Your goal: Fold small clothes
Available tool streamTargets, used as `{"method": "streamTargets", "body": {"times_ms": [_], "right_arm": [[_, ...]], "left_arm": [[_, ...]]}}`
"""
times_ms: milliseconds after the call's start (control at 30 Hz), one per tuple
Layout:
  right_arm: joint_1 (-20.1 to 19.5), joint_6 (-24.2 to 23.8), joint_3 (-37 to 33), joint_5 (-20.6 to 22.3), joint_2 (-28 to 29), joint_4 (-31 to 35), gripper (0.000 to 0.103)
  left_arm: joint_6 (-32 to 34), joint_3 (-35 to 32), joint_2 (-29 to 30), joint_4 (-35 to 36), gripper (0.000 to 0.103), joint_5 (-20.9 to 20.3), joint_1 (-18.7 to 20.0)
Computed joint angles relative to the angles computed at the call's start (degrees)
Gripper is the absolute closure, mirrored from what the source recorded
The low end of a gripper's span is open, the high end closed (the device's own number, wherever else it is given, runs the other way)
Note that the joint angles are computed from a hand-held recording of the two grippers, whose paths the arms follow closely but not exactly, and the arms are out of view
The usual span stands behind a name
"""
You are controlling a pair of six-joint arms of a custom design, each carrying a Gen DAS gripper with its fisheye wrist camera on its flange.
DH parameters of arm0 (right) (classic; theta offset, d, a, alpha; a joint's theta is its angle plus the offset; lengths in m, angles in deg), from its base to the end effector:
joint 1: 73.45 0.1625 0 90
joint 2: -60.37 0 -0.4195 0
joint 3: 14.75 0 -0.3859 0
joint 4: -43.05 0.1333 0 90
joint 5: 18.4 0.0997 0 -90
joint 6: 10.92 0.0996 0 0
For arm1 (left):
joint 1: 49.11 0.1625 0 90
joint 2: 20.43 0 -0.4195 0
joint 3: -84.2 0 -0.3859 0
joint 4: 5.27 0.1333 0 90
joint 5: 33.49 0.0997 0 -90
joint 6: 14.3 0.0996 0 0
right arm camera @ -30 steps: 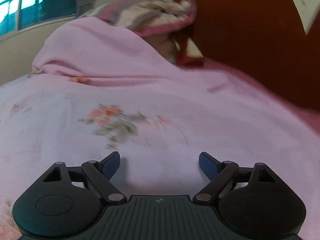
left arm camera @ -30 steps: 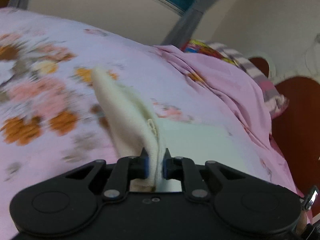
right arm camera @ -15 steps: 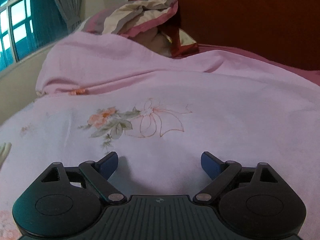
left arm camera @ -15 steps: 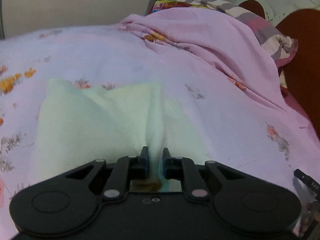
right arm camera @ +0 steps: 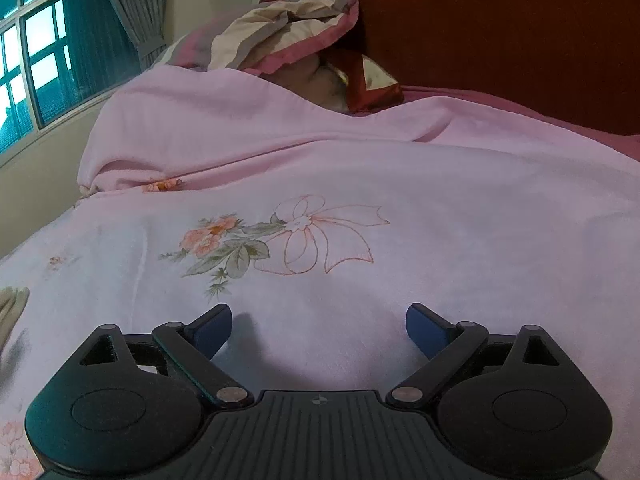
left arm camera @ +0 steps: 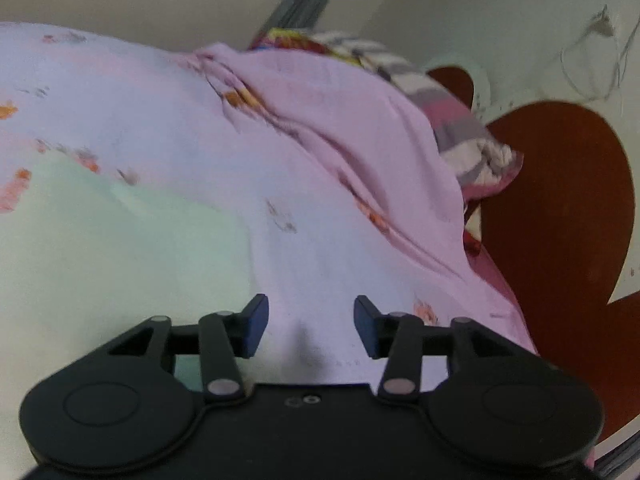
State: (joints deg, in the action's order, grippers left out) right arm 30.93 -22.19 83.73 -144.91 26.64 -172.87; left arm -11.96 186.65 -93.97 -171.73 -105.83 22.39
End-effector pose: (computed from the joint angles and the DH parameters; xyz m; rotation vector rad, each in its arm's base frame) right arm 0.2286 -0.5935 0.0952 0.0707 -2.2592 1.3306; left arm -0.0334 -0.6152 0.3878 0.3066 2.6887 -1.2365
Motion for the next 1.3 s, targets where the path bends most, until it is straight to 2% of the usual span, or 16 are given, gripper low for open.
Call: {"method": "streamTargets", "body": {"times_ms": [133,167,233,333,400,467,600,667,733,833,1000,1133,1167,1233,1300], "right_arm": [[-0.09,0.3,0.02,0.43,-0.02,-0.16,0.009],[-0.09,0.21,0.01,0.41,-0.01,-0.21,0.009],[-0.11,0.23,-0.01,0.42,-0.02,-0.18,0.009],[-0.02,-0.3,-0.21,0.04,0.08,-0.12,0.009],[0.04,-0.28,-0.23,0.11,0.09,-0.03,0.009],[0.12,0.03,-0.02,0.26,-0.23,0.47,0.009],[0.53,-0.12,0.2,-0.32,-0.51,1.08,0.009],[0.93,-0.72,0.05,-1.4,-0.57,2.09,0.009],[1.39,-1.68,-0.28,-2.85,-0.26,2.37,0.009],[2.23,-3.17,-1.5,-6.51,0.93,1.29,0.009],[2.51,-3.85,-2.22,-8.0,1.3,2.28,0.009],[2.72,-4.12,-2.46,-8.36,1.45,1.89,0.01],[3.06,-4.92,-2.03,-7.34,1.44,-0.05,0.01],[3.55,-6.28,1.19,0.14,0.21,-3.15,0.01],[5.24,-5.87,2.12,2.34,0.0,-0.8,0.01]], "left_arm": [[0.54,4.99,-8.64,-3.32,0.056,-5.6,2.74],[1.24,6.32,-10.48,-4.24,0.056,-3.82,2.67],[3.91,9.93,-15.5,-4.48,0.056,2.54,2.29],[8.59,16.63,-22.85,-3.66,0.056,8.26,2.89],[10.59,20.22,-25.91,-2.68,0.056,11.1,3.08],[11.03,22.73,-27.36,-2.02,0.056,11.82,3.36],[12.65,24.17,-26.11,-4.76,0.056,12.15,3.44],[11.71,24.28,-25.29,-6.14,0.056,10.03,4.04],[13.15,24.86,-23.94,-9.16,0.056,13.93,2.64],[11.79,25.96,-23.8,-11.32,0.057,14.2,3.24],[12.38,25.04,-20.86,-13.85,0.056,16.74,2.65],[14.18,24.69,-19.36,-15.24,0.054,17.21,2.63],[14.01,24.79,-19.33,-15.59,0.054,16.56,3.09],[13.62,25.2,-19.39,-16.6,0.054,16.41,3.29],[14.04,25.86,-19.24,-19.1,0.055,18.1,2.57]]}}
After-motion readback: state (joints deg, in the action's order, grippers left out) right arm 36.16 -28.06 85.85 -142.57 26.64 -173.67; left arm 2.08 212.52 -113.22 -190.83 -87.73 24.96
